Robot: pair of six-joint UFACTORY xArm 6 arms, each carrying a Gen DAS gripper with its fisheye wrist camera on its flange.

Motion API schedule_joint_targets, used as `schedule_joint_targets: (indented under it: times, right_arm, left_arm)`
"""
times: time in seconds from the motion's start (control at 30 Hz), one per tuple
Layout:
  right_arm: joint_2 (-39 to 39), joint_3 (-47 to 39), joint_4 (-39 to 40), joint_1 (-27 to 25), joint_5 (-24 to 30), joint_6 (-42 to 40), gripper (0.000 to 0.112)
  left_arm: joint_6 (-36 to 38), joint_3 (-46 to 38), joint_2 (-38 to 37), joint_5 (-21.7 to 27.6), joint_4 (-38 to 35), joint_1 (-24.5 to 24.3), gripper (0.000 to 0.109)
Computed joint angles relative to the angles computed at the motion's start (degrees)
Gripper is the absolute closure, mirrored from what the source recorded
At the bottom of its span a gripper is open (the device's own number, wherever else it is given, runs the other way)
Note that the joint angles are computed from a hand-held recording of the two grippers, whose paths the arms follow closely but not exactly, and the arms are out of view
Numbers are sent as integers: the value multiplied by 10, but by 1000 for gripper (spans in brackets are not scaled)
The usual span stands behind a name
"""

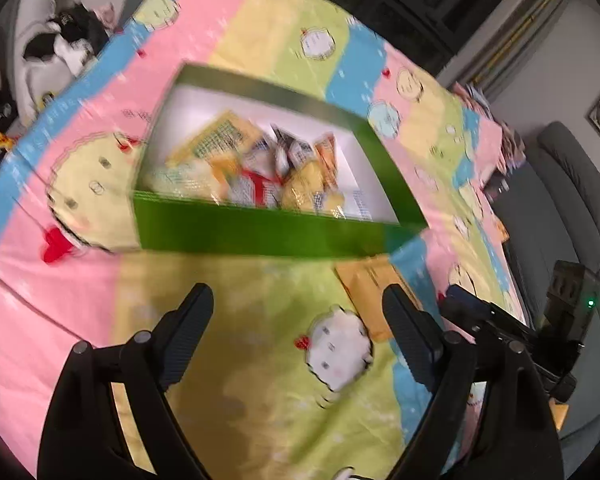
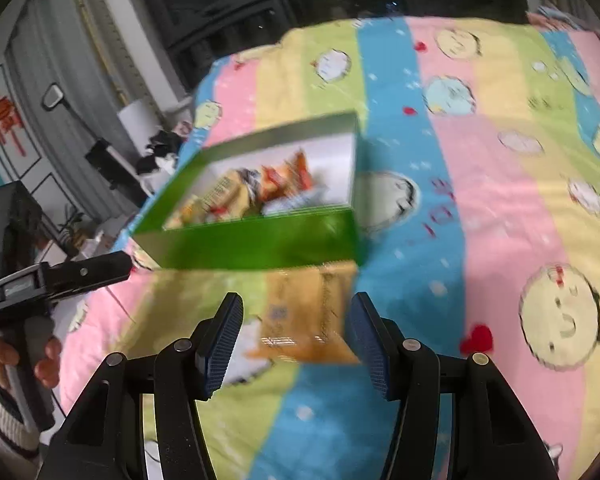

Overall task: Organize snacks
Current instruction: 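Reach the left gripper to the tan square packet with a QR code, then close the left gripper on the tan packet's edge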

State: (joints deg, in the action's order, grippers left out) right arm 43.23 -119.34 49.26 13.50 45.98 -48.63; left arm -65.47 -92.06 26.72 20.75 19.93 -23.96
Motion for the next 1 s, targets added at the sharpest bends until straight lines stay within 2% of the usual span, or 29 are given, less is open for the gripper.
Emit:
schedule_joint_targets:
  times: [0.13, 0.4, 0.57, 1.0]
  right_arm:
    - [7, 1, -11, -8, 4, -5, 56]
    - [55, -59, -11, -20, 51, 9, 55]
    - [70, -81, 3, -16, 68, -3, 55]
    - [87, -95, 11, -7, 88, -20, 55]
  left_arm:
    - [64, -51, 46, 4, -88, -16, 22]
    - [125, -230, 166, 94, -166, -29, 22]
    - [148, -339, 231, 145, -190, -28, 23]
    - [188, -506, 331, 217, -212, -27, 26]
